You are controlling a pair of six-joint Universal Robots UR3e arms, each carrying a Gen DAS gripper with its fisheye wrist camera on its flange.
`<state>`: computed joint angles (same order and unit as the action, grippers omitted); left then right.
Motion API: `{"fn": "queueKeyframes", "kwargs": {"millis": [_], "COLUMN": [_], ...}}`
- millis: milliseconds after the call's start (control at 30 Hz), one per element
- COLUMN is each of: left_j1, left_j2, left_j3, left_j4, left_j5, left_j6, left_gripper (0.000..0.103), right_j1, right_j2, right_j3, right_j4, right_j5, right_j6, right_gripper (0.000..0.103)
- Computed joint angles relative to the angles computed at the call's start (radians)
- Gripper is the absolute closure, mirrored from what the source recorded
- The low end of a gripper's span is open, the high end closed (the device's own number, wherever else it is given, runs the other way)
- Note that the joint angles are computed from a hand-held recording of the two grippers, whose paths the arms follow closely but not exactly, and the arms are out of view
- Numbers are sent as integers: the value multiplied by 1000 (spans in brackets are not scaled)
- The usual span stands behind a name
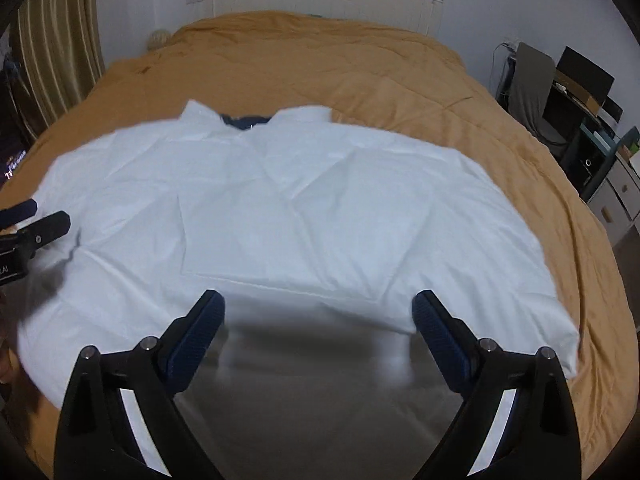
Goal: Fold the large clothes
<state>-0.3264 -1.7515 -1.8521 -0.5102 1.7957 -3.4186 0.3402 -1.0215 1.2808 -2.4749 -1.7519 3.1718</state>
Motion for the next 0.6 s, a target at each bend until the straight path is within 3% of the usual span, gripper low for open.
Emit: {"fn": "queueKeyframes", "kwargs": {"millis": [67, 200, 300, 400, 500, 567, 600], "left_j1": [81, 163, 291, 359, 309, 203, 156], "left_j2": [22, 106, 226, 338, 342, 190, 92], "left_j3": [-87, -191, -257, -269, -170, 37, 142], "left_j4": [92, 113, 20, -53, -35, -85, -86], "left_j5": [-78, -63, -116, -120, -150, -135, -131], "left_j6": [20, 36, 30, -20, -36, -58, -21], "left_gripper": [0, 0, 0, 3, 2, 2, 2], "right_j1": [-1, -97, -182, -229, -209, -152, -115], "right_j2": [81, 45, -7, -40, -18, 85, 167], "right_j3": [-72, -7, 18, 37, -137, -346, -451], "right_j4": [29, -12, 62, 69, 194, 280, 274], "right_j5": [-7, 27, 38, 69, 132, 138, 126], "right_j6": [13, 30, 32, 130, 145, 122, 119], "right_gripper": [2, 2, 2, 4, 4, 4, 4]}}
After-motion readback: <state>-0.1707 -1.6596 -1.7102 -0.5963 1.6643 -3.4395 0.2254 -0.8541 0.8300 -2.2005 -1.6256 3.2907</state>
